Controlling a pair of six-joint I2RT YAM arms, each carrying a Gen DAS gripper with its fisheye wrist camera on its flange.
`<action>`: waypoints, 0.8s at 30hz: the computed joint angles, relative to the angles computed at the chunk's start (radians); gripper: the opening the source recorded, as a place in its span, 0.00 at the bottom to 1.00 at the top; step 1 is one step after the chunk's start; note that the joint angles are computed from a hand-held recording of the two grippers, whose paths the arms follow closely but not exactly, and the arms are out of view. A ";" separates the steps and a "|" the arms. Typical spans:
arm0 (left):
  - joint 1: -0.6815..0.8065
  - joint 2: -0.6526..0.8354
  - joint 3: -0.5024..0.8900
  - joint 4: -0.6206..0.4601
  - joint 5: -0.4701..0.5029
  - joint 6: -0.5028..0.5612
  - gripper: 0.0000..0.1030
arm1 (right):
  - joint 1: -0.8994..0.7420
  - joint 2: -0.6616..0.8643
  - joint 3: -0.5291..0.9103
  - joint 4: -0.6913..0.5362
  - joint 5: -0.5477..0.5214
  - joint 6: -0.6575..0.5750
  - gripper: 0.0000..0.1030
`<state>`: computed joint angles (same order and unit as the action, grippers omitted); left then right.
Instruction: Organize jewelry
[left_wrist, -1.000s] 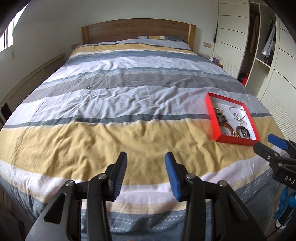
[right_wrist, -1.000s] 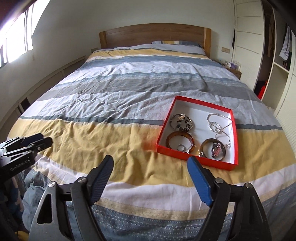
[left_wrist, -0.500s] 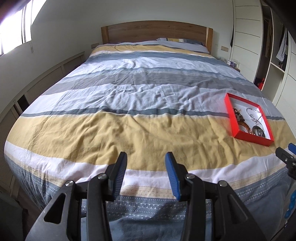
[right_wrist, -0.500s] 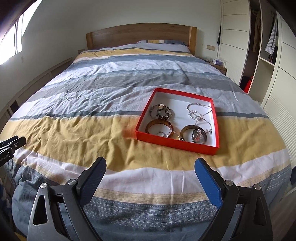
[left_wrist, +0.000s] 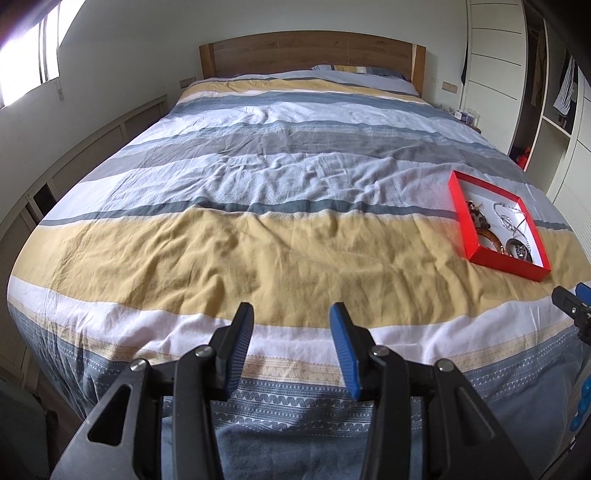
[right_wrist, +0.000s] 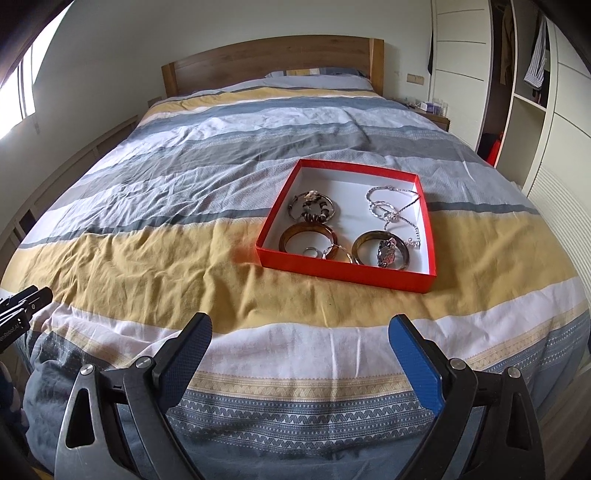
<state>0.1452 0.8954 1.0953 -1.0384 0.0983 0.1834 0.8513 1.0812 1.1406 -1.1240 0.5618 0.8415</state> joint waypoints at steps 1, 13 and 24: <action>-0.001 0.001 -0.001 0.000 -0.001 0.000 0.40 | -0.004 -0.001 -0.001 0.002 -0.003 -0.003 0.92; -0.022 0.010 -0.028 0.014 -0.016 -0.018 0.40 | -0.039 0.014 -0.009 0.017 -0.035 -0.038 0.92; -0.041 0.021 -0.037 0.026 -0.019 -0.029 0.40 | -0.049 0.041 -0.001 0.026 -0.044 -0.054 0.92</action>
